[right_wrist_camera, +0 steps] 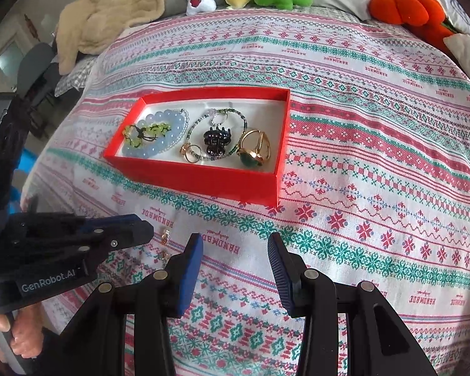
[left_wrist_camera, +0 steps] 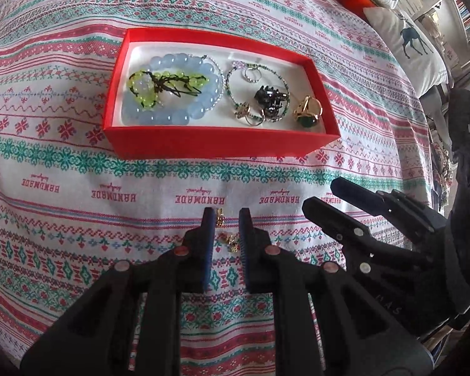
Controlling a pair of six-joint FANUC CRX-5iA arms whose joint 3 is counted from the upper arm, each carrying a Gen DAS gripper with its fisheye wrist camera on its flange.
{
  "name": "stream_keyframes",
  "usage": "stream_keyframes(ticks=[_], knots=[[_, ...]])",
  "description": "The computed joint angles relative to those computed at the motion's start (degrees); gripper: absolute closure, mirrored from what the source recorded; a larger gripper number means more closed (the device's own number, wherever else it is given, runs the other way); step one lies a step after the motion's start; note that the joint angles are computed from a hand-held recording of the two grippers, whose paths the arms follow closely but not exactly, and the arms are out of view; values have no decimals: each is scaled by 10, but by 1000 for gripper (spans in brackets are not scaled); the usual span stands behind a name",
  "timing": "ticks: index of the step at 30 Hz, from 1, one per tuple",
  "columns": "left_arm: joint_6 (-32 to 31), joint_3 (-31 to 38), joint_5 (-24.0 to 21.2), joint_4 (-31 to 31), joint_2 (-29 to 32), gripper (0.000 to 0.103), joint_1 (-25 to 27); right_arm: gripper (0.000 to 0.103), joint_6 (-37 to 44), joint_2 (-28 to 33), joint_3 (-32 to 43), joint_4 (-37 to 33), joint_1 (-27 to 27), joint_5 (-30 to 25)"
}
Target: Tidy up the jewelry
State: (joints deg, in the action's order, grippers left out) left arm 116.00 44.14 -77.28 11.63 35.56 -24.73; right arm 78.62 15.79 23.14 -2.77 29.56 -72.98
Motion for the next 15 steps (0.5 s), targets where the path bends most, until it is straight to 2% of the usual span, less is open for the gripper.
stream_keyframes(ticks=[15], knots=[[25,93,-62,-54,61,88,-20,59,-12,10,4,23,6,-13]])
